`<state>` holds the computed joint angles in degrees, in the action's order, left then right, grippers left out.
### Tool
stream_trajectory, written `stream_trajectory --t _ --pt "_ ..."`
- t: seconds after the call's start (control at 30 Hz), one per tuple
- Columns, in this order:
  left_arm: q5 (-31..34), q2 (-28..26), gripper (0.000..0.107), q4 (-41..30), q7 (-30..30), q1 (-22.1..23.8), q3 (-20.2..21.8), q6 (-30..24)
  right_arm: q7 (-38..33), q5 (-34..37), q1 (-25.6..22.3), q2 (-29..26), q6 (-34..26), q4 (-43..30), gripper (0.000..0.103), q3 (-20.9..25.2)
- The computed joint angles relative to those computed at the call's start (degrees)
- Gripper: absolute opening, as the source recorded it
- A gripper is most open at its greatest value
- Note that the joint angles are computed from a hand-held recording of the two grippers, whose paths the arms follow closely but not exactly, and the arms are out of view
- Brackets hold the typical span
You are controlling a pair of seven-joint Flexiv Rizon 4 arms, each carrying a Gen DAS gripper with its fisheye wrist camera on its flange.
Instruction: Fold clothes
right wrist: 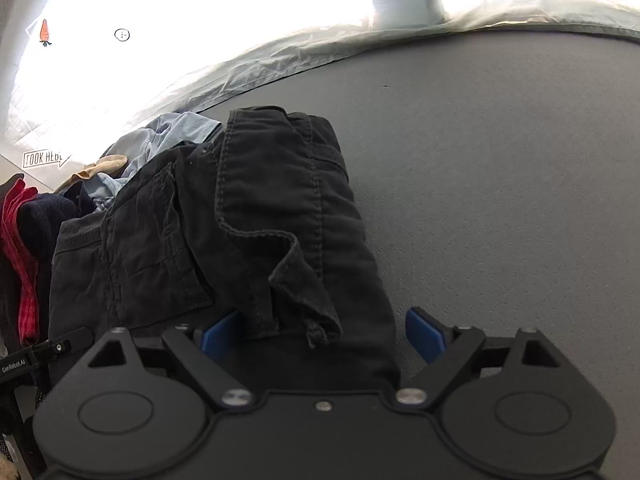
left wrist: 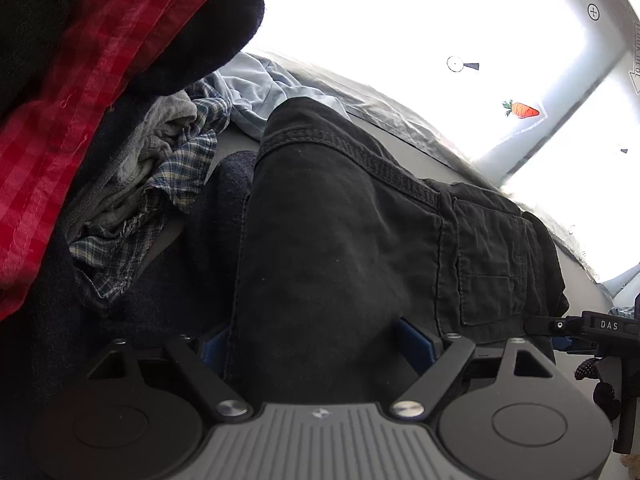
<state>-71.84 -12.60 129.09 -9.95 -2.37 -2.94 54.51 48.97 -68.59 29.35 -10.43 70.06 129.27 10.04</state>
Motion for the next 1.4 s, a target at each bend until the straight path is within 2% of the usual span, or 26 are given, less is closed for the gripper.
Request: stream_trajectory --t 0.07,0.1,0.17,0.2,0.23,0.3,0.37,0.47,0.63,0.8,0.93,1.03,1.27,1.4 --pt "0.61 0.11 0.082 -0.01 -0.63 0.02 0.12 -0.08 2.34 -3.31 -1.05 -0.61 3.82 -0.04 0.093 -1.34" --pt "0.64 0.34 0.081 0.13 -0.79 -0.07 0.14 0.31 3.56 -5.09 -1.62 -0.96 5.69 -0.17 0.084 -1.96" --pt "0.24 1.00 0.070 0.57 -0.78 -0.33 0.17 1.19 4.89 -7.76 -2.53 -1.54 8.72 -0.75 0.075 -2.63" --pt "0.07 1.41 0.066 0.77 -0.90 -0.43 0.23 1.45 5.77 -8.66 -2.66 -1.39 8.91 -0.87 0.066 -2.66" --pt "-0.06 1.90 0.056 0.94 -1.16 -0.50 0.33 1.51 6.66 -9.56 -2.83 -1.25 9.09 -1.00 0.061 -2.64" --pt "-0.26 2.86 0.046 1.28 -1.69 -0.72 0.56 1.73 10.23 -12.69 -2.96 -0.47 8.52 -1.30 0.037 -2.57" --pt "-0.84 4.30 0.034 2.05 -1.43 -1.40 0.66 2.97 15.41 -17.28 -3.09 1.02 6.06 -1.72 0.027 -1.88" --pt "-2.22 7.49 0.021 3.51 1.14 -2.66 0.92 3.62 15.33 -16.90 -2.70 3.06 1.29 -2.37 0.022 0.51" --pt "-3.45 14.07 0.018 6.05 2.84 -5.48 1.90 2.08 13.11 -13.58 -1.77 8.37 -5.52 -1.12 0.020 3.75" --pt "-3.01 21.77 0.018 9.09 2.73 -9.27 2.80 -0.83 7.77 -3.18 0.64 17.17 -17.37 1.87 0.020 9.82" --pt "-2.92 27.16 0.018 11.16 1.08 -13.40 2.40 -3.18 3.48 8.80 3.93 25.57 -31.12 3.25 0.020 17.13" --pt "-3.39 30.56 0.018 12.72 -0.17 -17.24 1.02 -2.94 1.37 17.28 6.27 31.75 -41.87 3.39 0.020 22.84" --pt "-8.17 36.40 0.018 14.76 -5.49 -30.80 -7.06 6.65 1.72 33.72 10.81 47.77 -62.64 3.90 0.020 35.28" --pt "-14.72 34.63 0.018 12.50 -8.84 -39.71 -15.64 17.86 0.50 42.60 13.03 59.23 -74.51 2.58 0.020 41.85"
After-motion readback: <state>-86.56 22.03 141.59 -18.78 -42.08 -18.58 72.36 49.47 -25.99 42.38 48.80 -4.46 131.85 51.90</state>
